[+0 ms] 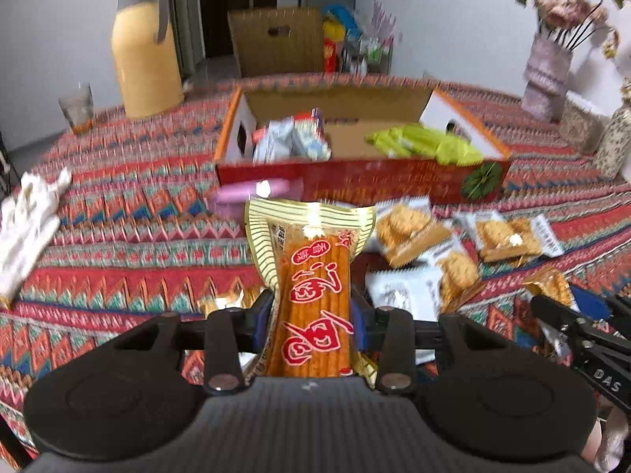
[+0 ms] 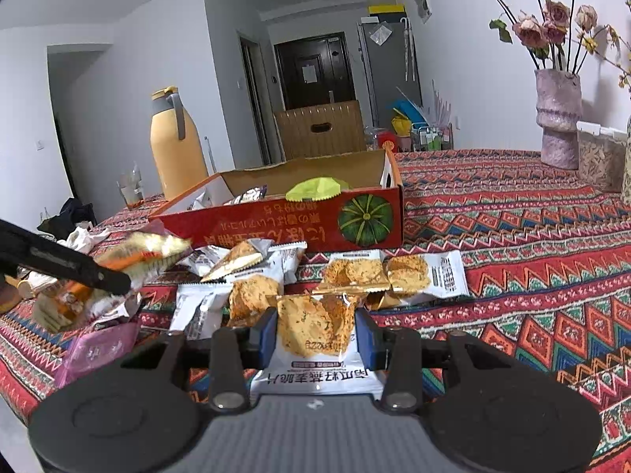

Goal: Organize snacks
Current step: 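Carry both packets over the cardboard box and open both tools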

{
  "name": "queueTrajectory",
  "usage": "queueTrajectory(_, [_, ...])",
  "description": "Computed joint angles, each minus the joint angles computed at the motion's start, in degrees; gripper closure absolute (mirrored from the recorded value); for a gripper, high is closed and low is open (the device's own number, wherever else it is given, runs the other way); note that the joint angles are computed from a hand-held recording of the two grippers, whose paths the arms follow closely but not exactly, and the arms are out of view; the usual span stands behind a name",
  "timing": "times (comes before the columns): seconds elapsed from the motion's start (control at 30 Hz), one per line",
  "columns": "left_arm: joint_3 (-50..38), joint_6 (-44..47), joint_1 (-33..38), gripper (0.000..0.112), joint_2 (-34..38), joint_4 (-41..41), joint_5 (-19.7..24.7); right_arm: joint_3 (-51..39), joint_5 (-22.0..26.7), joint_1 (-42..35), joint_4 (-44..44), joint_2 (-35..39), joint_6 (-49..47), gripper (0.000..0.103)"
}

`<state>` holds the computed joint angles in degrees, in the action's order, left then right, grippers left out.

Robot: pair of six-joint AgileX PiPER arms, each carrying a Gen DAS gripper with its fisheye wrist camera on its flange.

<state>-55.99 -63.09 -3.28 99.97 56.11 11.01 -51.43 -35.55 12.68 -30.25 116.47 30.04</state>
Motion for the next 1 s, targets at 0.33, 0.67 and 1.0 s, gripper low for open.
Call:
queueTrajectory(0.33, [-0.6, -12.2, 1.7, 0.072, -3.6, 12.4, -4.1, -4.0, 2.6, 2.6, 3.8, -1.4, -1.7, 0.063])
queueTrajectory(0.67, [-11.1, 7.7, 3.0, 0.072, 1.3, -6.8, -5.0, -17.3, 8.6, 4.1, 4.1, 2.1, 0.3, 0.063])
queueTrajectory(1.0, [-28.5, 31.6, 5.5, 0.072, 11.9, -32.9, -1.0, -41.8, 21.1, 5.3, -10.1, 11.1, 15.9, 0.063])
